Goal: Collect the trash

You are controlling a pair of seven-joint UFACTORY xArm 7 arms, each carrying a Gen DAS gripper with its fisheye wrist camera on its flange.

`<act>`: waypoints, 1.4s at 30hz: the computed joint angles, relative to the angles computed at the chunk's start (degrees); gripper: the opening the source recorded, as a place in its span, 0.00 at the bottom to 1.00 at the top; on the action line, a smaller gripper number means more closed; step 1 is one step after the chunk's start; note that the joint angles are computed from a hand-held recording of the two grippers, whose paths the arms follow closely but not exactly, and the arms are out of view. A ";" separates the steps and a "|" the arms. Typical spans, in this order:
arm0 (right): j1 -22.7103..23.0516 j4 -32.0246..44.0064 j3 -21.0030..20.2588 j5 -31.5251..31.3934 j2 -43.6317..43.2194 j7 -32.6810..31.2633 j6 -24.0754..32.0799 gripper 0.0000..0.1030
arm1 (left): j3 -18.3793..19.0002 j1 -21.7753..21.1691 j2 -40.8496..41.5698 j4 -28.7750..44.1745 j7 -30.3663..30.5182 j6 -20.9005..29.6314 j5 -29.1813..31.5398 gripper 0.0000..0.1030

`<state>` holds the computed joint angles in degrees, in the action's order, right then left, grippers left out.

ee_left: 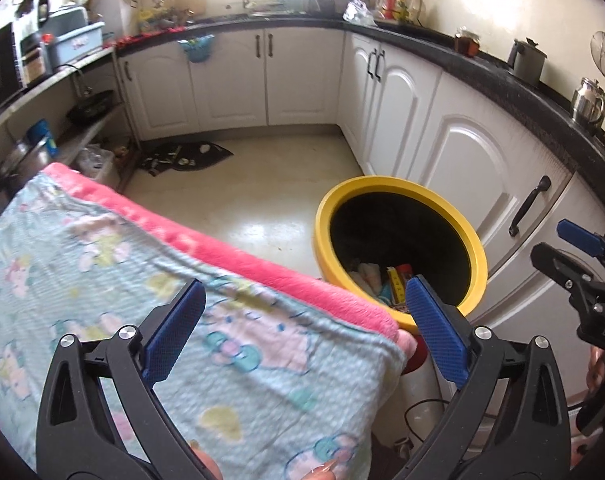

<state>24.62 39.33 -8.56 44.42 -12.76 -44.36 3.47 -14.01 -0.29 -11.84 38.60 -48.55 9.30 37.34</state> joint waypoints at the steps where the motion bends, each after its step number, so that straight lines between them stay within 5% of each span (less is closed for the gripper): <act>1: -0.32 -0.99 1.02 -0.50 -1.20 0.77 -0.73 0.87 | 0.36 -0.16 -1.75 -1.27 0.15 0.01 -0.27 0.90; 14: 6.64 -10.16 1.43 -7.45 -11.94 8.30 -9.98 0.94 | -5.29 6.00 -26.76 -17.26 0.14 -0.43 -6.51 0.90; 24: 22.69 -19.97 -7.19 -15.15 -20.29 14.36 -22.09 0.94 | -11.29 7.51 -45.50 -27.65 -1.39 0.76 -13.94 0.90; 31: 22.46 -25.72 -2.87 -19.35 -22.31 20.77 -30.65 0.94 | -12.99 4.23 -56.30 -32.56 -3.62 4.47 -17.40 0.90; 42: 13.77 -33.76 10.01 -20.40 -23.10 30.25 -41.14 0.94 | -14.88 -3.64 -65.90 -38.22 -6.40 8.66 -16.68 0.90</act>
<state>38.38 5.57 1.46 24.02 -35.86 -14.11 -37.67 -28.88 -3.93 -77.74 0.38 -54.95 17.96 20.65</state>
